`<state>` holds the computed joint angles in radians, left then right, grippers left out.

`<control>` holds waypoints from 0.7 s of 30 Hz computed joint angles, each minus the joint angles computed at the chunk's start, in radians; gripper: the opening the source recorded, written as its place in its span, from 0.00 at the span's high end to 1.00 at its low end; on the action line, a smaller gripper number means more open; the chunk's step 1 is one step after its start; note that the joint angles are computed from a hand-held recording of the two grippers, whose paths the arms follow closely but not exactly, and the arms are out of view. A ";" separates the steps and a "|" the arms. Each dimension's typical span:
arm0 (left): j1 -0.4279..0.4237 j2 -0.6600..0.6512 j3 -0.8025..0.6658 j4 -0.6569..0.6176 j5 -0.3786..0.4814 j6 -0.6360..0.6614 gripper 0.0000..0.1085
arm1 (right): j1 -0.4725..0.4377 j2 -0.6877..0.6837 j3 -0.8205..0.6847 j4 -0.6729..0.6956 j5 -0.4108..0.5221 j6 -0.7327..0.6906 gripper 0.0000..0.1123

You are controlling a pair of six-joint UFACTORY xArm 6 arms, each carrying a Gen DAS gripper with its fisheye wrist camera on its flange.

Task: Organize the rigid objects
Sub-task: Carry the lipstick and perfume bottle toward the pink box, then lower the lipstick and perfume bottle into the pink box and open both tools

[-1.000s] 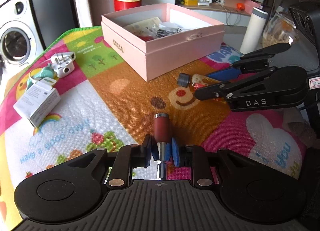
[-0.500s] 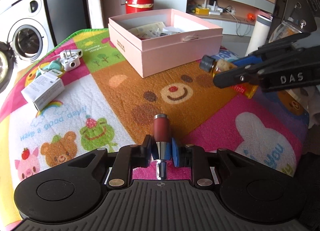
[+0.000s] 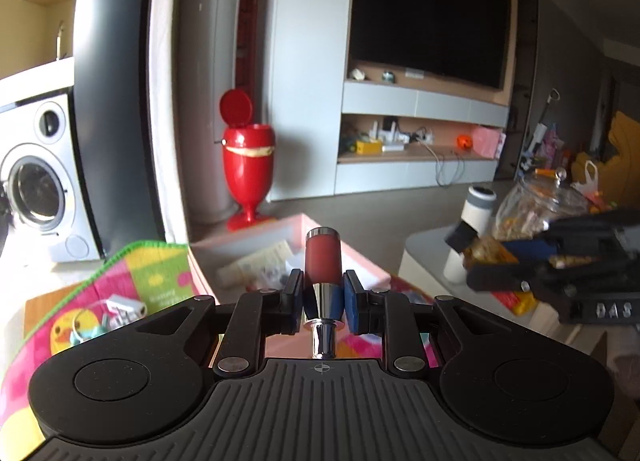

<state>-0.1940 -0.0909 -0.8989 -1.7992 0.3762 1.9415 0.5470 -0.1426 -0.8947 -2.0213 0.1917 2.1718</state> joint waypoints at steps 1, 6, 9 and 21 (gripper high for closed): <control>-0.008 0.037 -0.061 -0.028 -0.010 0.002 0.78 | -0.002 -0.007 0.006 -0.002 0.005 0.007 0.76; -0.020 0.210 -0.278 0.042 -0.030 -0.149 0.77 | -0.015 -0.005 0.017 0.041 0.013 -0.022 0.76; -0.022 0.280 -0.331 0.094 -0.069 -0.228 0.77 | -0.021 -0.007 0.031 0.066 0.023 -0.038 0.76; 0.155 0.170 0.024 0.175 0.025 -0.334 0.78 | -0.143 0.215 -0.213 0.159 -0.189 -0.019 0.76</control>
<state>-0.0394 0.0788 -0.8747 -1.6239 0.4014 1.6072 0.4038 0.0722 -1.1078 -1.8624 0.0023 2.1523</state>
